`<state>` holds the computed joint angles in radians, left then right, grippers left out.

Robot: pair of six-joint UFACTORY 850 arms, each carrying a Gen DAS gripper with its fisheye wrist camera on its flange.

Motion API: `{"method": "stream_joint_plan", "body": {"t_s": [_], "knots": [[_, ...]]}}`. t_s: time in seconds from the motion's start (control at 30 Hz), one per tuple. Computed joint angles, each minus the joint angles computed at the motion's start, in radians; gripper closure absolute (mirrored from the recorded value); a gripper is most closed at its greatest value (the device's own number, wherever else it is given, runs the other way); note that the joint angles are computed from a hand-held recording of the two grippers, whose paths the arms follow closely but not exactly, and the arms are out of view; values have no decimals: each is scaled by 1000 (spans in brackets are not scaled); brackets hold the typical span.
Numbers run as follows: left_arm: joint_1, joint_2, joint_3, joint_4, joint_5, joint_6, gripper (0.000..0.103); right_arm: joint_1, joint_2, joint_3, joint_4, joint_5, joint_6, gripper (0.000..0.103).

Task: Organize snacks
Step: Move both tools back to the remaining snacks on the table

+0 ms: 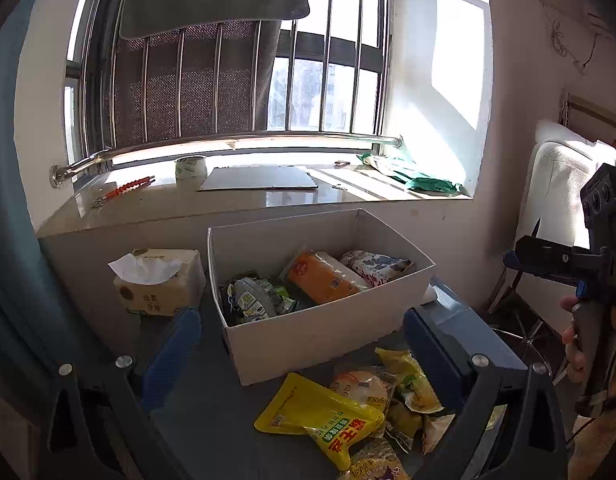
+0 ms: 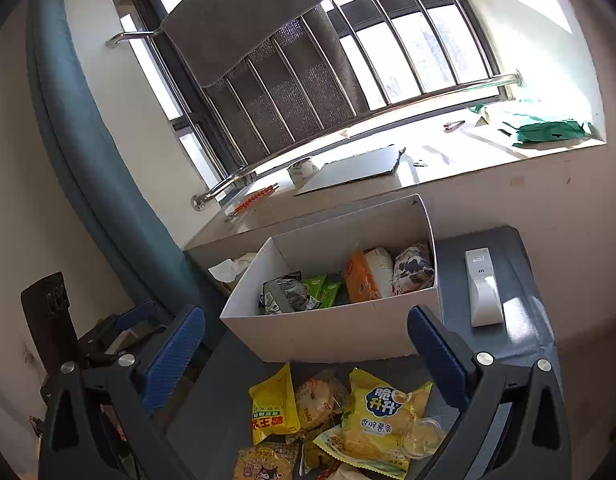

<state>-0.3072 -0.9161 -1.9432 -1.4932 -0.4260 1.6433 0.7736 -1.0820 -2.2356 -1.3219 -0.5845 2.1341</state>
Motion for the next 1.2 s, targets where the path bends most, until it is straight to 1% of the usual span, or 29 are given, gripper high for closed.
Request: {"method": "stream_joint_plan", "body": {"t_s": [0.07,0.13,0.2,0.27,0.37,0.43,0.5,0.53,0.67,0.77,0.87,0.97,1.07,1.13,1.17,1.2], "knots": [[9,60,130,-163,-21,153,0,32,44,106,-77,-12,114,0],[12,98,217,-231,-28,211,0,61,62,165,-98,-36,163,0],[15,124,288,-291,-37,257,0,90,69,201,-76,-71,171,0],[19,139,339,-295,-54,240,0,115,70,223,-52,-111,164,0],[23,145,384,-276,-84,193,0,146,64,225,31,-195,94,0],[19,147,400,-262,-74,177,0,156,59,229,66,-225,38,0],[14,151,415,-276,-58,190,0,162,42,204,153,-273,-63,0],[13,152,421,-277,-58,196,0,166,41,213,156,-283,-71,0],[8,167,450,-300,-56,233,0,157,25,208,217,-263,-138,0],[8,175,465,-296,-58,240,0,141,-10,167,293,-271,-213,0],[10,179,478,-301,-55,250,0,124,-30,147,347,-258,-263,0],[15,171,474,-272,-53,215,0,112,-39,140,365,-251,-282,0],[20,159,461,-239,-45,166,0,98,-71,89,461,-249,-402,0],[23,152,454,-225,-45,138,0,98,-70,101,441,-228,-391,1],[24,150,452,-220,-44,131,0,96,-68,107,440,-219,-379,11],[24,149,451,-220,-42,131,0,93,-62,122,443,-201,-369,60]]}}
